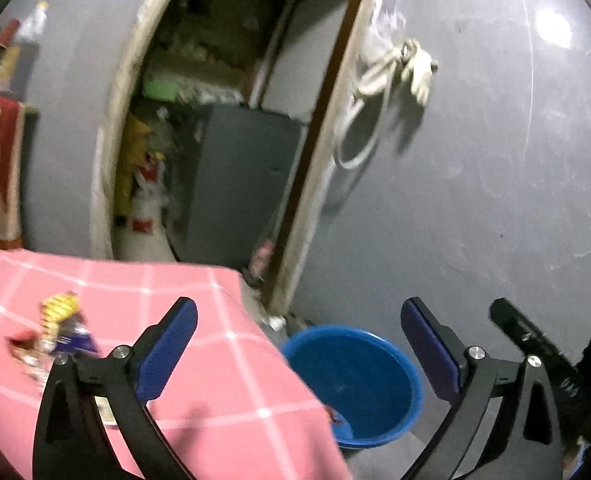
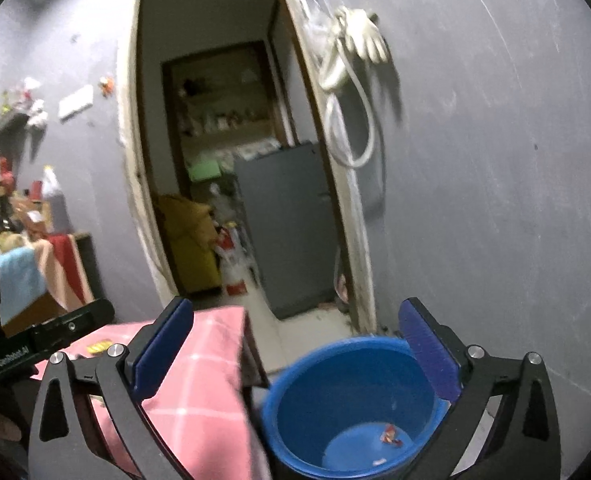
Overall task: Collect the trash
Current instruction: 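Move both tools back over the wrapper pile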
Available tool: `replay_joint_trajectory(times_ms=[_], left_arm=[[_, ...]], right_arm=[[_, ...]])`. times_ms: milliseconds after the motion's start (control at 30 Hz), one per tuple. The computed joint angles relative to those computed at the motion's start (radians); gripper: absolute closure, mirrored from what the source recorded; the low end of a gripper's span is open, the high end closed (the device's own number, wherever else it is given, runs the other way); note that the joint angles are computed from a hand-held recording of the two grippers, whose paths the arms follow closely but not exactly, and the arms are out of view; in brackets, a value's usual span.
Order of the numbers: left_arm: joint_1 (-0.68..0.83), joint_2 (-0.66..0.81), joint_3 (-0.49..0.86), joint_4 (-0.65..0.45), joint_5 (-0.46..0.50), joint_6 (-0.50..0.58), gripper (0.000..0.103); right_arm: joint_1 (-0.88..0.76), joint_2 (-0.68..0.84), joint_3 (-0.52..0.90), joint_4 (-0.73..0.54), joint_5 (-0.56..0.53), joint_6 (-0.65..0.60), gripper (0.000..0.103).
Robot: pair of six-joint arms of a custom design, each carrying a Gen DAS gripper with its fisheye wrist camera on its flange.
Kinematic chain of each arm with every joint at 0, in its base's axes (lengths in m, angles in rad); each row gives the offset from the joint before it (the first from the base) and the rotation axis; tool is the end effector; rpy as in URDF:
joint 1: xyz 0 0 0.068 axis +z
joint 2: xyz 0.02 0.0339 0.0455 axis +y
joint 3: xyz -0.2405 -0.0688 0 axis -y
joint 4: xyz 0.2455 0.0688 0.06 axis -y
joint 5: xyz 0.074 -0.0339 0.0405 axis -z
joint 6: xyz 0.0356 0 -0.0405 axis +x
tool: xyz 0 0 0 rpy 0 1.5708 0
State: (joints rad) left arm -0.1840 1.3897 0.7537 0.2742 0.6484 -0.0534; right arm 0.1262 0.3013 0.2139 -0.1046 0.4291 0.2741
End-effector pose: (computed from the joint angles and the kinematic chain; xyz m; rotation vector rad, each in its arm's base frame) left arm 0.2965 -0.0770 0.2163 0.5590 1.8504 -0.7824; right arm 0.1453 0.0035 0.2029 0.4348 1.6910 -0.0853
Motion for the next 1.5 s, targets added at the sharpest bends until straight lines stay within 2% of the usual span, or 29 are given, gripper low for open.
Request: replay_joint_trajectory(times_ms=[167, 333, 467, 600, 733, 933, 1133, 1400, 1500], left_arm=[[0.135, -0.145, -0.107, 0.038, 0.026, 0.022, 0.002], [0.265, -0.256, -0.203, 0.083, 0.067, 0.050, 0.002], [0.392, -0.291, -0.257, 0.125, 0.137, 0.053, 0.002], [0.522, -0.281, -0.295, 0.182, 0.210, 0.051, 0.002], [0.619, -0.216, -0.292, 0.241, 0.252, 0.074, 0.002], [0.659, -0.063, -0.234, 0.233, 0.236, 0.170, 0.002], [0.633, 0.112, -0.079, 0.030, 0.191, 0.294, 0.002], [0.585, 0.269, 0.090, -0.169, 0.124, 0.347, 0.003], [0.569, 0.322, 0.151, -0.235, 0.116, 0.362, 0.004]], right_arm=[[0.212, 0.011, -0.003, 0.099, 0.148, -0.021, 0.000], [0.413, 0.109, -0.013, 0.299, 0.279, -0.087, 0.000], [0.560, 0.274, -0.013, 0.533, 0.372, -0.180, 0.000], [0.629, 0.493, 0.019, 0.752, 0.400, -0.278, 0.000], [0.656, 0.653, 0.062, 0.851, 0.384, -0.310, 0.000], [0.621, 0.856, 0.140, 0.856, 0.293, -0.254, 0.000], [0.527, 1.018, 0.273, 0.651, 0.137, -0.144, 0.000], [0.453, 1.179, 0.403, 0.500, 0.005, -0.119, 0.001], [0.429, 1.229, 0.456, 0.441, -0.032, -0.128, 0.008]])
